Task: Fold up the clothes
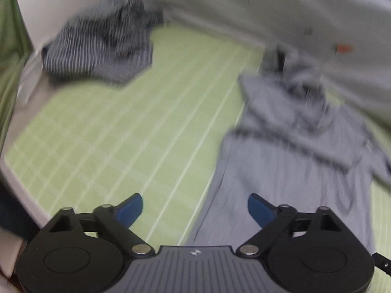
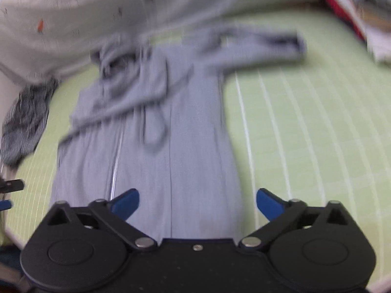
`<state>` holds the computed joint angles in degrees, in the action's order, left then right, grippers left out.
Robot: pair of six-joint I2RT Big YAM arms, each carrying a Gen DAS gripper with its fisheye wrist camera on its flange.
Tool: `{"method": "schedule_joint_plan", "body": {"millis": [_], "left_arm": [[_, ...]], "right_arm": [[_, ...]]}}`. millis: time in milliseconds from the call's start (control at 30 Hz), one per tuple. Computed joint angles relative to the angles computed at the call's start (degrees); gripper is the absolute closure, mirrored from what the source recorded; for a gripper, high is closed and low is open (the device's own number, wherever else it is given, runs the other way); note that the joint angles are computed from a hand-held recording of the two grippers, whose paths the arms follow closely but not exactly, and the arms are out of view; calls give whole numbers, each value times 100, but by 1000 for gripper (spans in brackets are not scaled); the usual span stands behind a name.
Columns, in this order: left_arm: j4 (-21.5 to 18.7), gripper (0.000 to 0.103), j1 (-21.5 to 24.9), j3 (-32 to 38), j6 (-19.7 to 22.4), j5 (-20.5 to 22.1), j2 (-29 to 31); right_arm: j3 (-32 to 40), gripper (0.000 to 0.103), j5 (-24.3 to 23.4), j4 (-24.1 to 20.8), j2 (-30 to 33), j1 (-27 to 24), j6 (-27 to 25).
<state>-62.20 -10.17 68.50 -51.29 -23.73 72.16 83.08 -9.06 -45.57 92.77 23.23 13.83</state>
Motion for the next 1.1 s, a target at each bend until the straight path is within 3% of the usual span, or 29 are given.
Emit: {"method": "schedule_joint_plan", "body": {"millis": [167, 267, 400, 500, 533, 633, 700, 733, 767, 867, 967, 1100], "left_arm": [[146, 9, 288, 728, 464, 336, 592], [495, 9, 514, 1067, 1195, 631, 1039], [729, 9, 881, 1542, 2160, 1235, 1734], [812, 11, 1060, 1925, 2624, 1624, 2258], [862, 14, 1086, 2022, 2759, 1651, 2402], [779, 46, 1122, 2340, 3245, 1659, 2797], [754, 53, 1153, 2401, 3590, 1750, 2945], [802, 59, 1175, 2357, 3703, 1826, 2959], [895, 74, 1191, 2265, 3767, 1842, 2936], [1265, 96, 1319, 1944, 3906, 2017, 2733], [1456, 97, 1503, 1715, 3818, 2319, 2515], [1677, 98, 1793, 1314, 3685, 1970, 2016]], "right_arm": [[976, 0, 255, -60, 520, 14, 45], [1211, 0, 371, 187, 776, 47, 115], [1959, 0, 745, -381, 1381, 153, 489], [2301, 0, 1085, -613, 1626, 256, 614], [2426, 0, 1204, -737, 1713, 286, 576], [2844, 0, 1573, -1222, 2016, 370, 577], [2929, 0, 1761, -1315, 2085, 417, 779], [2947, 0, 1823, -1338, 2102, 444, 907], [2963, 0, 1876, -1368, 2115, 474, 1016], [3002, 0, 1982, -1496, 2143, 589, 1157], [3052, 0, 2037, -1634, 2193, 705, 1120], [3194, 0, 2020, -1811, 2308, 819, 1139]]}}
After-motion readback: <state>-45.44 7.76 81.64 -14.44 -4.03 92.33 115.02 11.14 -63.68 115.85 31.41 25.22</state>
